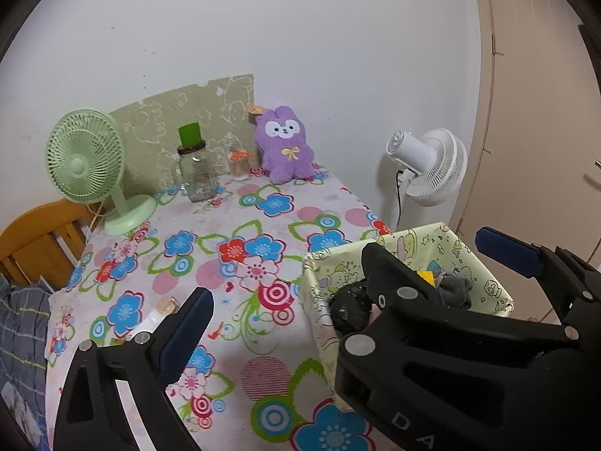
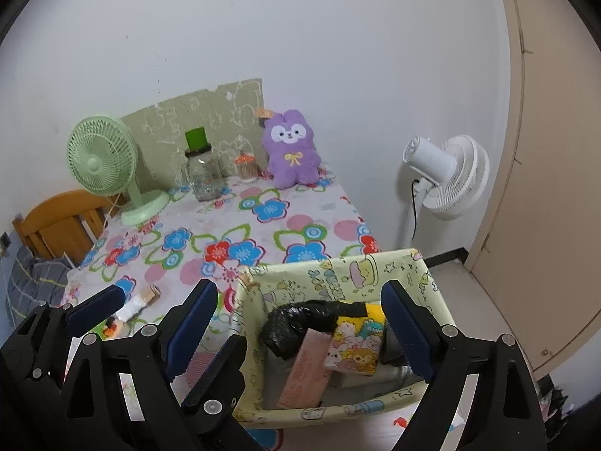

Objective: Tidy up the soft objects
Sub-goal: 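Withdraw both tools from the box toward the green box and white cloth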

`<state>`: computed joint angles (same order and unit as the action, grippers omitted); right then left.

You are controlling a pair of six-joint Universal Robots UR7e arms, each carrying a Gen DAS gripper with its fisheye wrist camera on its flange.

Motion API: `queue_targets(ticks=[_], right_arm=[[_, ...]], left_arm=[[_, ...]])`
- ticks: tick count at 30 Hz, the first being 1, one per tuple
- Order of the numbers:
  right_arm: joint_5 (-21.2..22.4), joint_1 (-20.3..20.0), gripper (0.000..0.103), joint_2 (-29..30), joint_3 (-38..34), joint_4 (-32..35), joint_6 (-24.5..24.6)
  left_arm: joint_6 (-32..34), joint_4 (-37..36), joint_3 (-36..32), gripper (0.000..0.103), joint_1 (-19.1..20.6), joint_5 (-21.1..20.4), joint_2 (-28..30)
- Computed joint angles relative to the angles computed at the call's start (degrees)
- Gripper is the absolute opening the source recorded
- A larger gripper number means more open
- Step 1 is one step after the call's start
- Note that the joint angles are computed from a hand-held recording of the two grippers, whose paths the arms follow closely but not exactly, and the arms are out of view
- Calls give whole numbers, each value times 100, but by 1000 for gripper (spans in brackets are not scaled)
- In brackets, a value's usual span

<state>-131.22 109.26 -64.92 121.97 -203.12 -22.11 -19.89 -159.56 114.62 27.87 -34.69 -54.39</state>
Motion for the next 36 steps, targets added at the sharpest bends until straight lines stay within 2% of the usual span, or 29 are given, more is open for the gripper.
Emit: queue_targets(ticks=[5,14,31,36], right_arm=[[-71,156,97,82,-62,28,91],[-140,400,97,310,-172,-51,170],[133,653,97,654,-386,108,112],[371,657,97,737,-445,240,130]], left_arm=[[-45,-67,134,99,-34,128,-175],[-49,-136,360,101,-54,413,-462],[-185,-169,705,101,46,728,-926],[-195,-186,780,101,116,770,-1053]])
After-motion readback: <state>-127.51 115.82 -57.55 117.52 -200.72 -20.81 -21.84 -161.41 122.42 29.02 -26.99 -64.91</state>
